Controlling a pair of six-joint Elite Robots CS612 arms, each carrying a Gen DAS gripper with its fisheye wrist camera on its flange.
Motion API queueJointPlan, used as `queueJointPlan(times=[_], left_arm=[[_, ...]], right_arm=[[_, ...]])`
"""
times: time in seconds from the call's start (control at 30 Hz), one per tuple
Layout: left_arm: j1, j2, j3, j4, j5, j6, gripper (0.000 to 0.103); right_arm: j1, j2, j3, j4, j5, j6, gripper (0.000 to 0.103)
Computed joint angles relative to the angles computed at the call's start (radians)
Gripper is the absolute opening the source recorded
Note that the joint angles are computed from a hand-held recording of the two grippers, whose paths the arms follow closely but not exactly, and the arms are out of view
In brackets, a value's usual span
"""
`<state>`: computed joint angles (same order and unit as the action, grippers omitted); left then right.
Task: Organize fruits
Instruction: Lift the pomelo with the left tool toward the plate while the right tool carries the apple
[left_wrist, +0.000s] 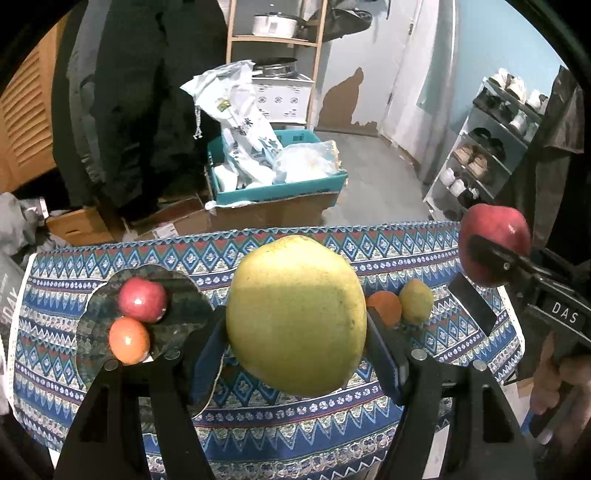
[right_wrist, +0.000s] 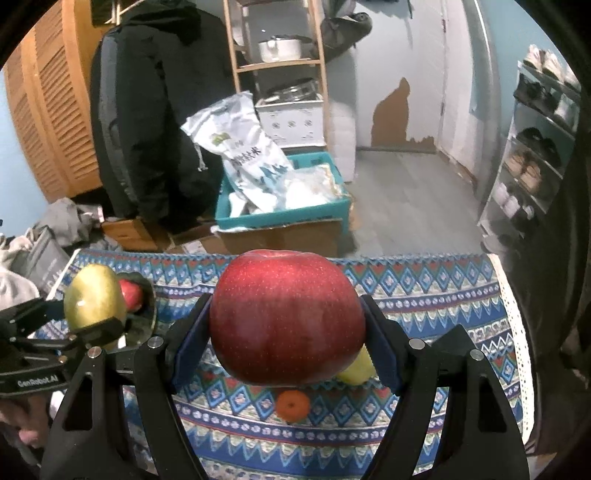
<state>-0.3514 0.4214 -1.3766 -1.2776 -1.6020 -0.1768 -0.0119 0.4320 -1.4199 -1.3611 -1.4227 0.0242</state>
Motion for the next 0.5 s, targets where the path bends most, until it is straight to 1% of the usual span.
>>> queueJointPlan(times=[0.27, 0.5], left_arm=[[0.021, 0.006, -0.022, 0.004, 0.0, -0.023, 0.073], [0.043, 0.013, -0.032, 0.015, 0.004, -0.057, 0.073]], right_arm=[[0.026, -0.014, 0.028, -0.03, 0.013, -0.028, 0.077], [0.052, -0.032, 0.074, -0.043, 0.029, -0.051, 0.077]])
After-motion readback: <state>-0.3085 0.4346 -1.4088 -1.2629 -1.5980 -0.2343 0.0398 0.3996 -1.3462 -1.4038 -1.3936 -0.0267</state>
